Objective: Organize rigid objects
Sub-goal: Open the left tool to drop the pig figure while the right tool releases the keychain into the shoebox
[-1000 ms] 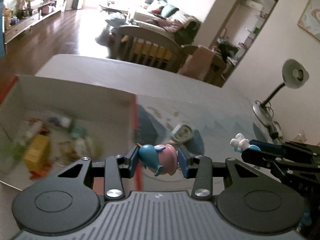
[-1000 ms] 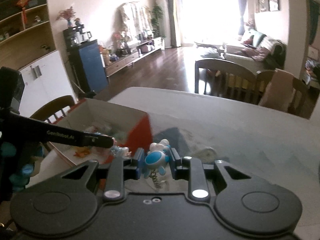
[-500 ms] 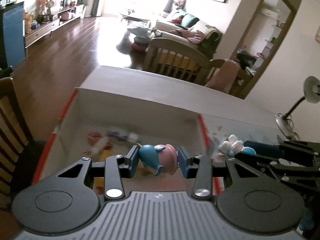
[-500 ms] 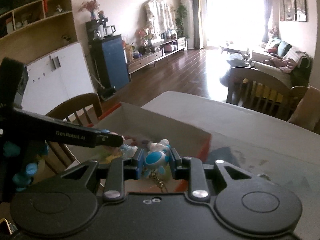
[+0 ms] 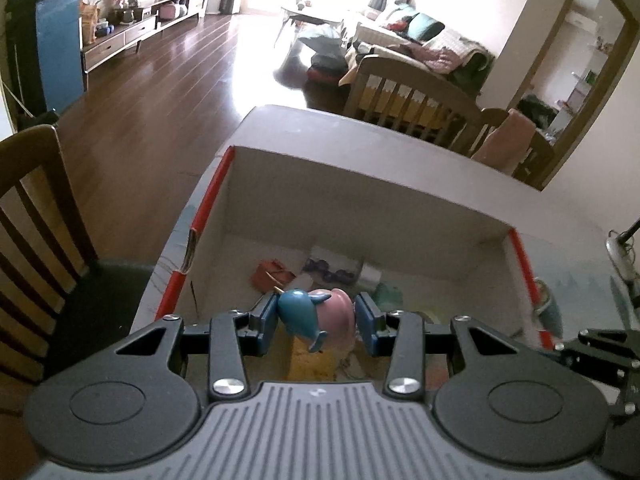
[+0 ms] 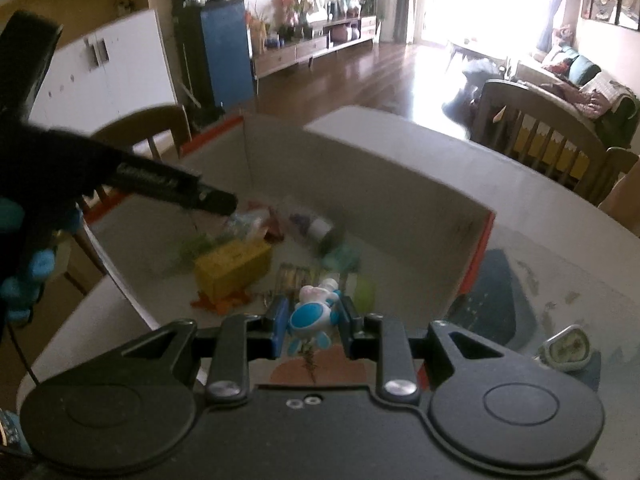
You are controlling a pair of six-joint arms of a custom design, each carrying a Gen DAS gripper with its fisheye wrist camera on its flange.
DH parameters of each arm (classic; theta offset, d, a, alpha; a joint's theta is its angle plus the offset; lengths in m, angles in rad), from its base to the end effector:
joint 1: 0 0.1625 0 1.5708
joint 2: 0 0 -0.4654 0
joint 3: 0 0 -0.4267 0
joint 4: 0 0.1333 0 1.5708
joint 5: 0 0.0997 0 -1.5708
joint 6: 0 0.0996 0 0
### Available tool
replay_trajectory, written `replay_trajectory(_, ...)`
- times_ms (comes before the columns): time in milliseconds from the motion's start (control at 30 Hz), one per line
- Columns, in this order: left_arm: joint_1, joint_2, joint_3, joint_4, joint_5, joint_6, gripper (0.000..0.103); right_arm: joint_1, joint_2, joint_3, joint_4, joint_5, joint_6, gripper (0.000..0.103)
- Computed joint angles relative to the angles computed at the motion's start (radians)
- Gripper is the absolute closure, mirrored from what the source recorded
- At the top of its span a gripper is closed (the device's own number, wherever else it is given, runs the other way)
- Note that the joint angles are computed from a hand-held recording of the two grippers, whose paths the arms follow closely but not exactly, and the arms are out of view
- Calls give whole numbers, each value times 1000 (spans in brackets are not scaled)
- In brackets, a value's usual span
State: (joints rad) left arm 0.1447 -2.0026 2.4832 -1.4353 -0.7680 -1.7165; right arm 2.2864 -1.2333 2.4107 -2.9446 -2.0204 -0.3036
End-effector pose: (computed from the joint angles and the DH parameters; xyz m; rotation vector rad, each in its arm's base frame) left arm -0.1931 -0.2352 0.2738 -0.0260 2.3745 -0.9992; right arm 0.3520 -0.2677 0.1390 1.2712 -2.4002 0.3889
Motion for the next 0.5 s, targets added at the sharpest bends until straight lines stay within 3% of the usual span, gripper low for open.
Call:
replay_trajectory(267,83,58,33,-169,6,163,62,4,28,4,27,-16,21,77)
replay_trajectory(500,120,82,31,-195,-15,211,62,4,21,2,51,-21,39,76)
